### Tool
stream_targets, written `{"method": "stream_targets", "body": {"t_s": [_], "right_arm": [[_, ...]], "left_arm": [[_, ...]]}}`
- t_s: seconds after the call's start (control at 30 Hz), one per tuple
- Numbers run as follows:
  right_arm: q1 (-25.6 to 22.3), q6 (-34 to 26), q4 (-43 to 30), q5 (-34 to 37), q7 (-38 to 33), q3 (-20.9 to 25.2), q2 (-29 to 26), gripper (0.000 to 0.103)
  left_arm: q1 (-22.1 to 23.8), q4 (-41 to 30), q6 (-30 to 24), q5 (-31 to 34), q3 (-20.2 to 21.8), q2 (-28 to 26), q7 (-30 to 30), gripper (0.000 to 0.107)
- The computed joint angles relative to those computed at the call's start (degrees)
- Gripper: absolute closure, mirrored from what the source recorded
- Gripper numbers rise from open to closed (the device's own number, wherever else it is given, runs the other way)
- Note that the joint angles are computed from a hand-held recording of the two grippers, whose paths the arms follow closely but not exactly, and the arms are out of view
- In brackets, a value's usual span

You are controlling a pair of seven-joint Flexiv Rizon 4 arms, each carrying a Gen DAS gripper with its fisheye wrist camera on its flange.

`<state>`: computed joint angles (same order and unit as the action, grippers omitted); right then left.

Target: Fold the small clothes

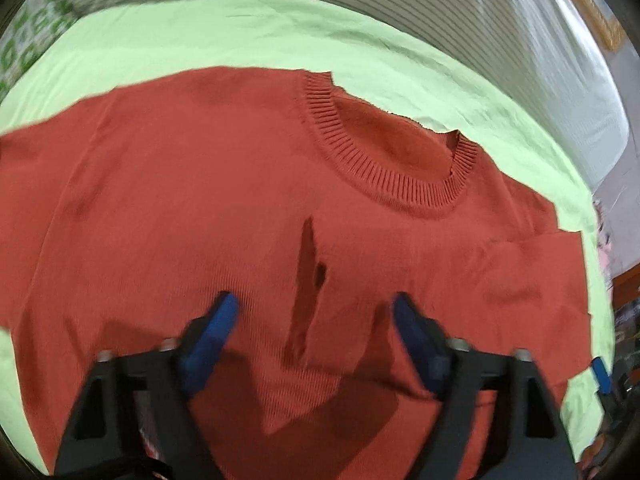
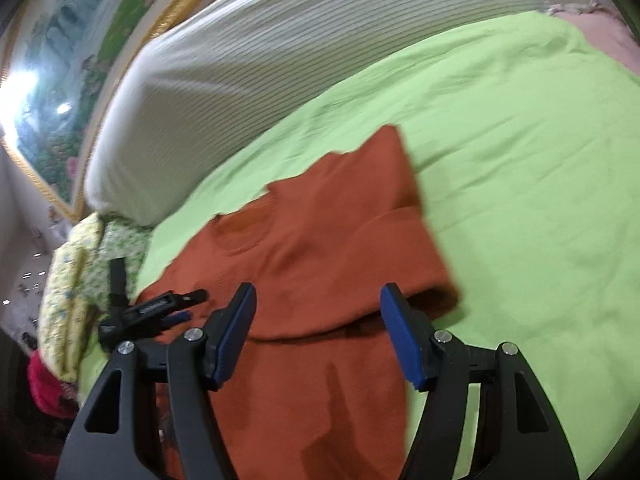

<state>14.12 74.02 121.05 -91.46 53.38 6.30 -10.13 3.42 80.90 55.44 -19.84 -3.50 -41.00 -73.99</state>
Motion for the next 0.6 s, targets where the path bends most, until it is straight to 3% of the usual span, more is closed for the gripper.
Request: {"method": "stream_targets", "body": {"t_s": [0.07,0.13,0.27,0.4,0.6], "right_arm": [[-0.60,0.08,0.33,-0.97,1.10,-0.37,0.44,0.038],[-0.63,-1.49,0.71,1.08,-0.85,-0.13,0.79,0.038],[0.64,-6.12,1.02,7.58,-7.42,0.22,1.02,0.038],[1.28,-7.84,0.71,9.52,-9.05,-0.22,0.87,0.038],[3.34,-10.77,-1.89,12.74,-14.94,-0.35,-0.43,0.038]], "left_arm": [[-1.66,-1.86,0.39,2.52,1.69,-1.04,-0.93,0.062],[-1.49,-2.45,0.61,3.19,0.95,-1.35,0.60,0.093],[-0.65,0.97,4.95,2.67,-0.28,0.68,3.38,0.102],[-0.06,4.02,10.35,1.91,-0.46,2.94,5.07,0.105],[2.66,5.24,10.80,-0.81,-2.18,4.83,9.25,0.105]]}}
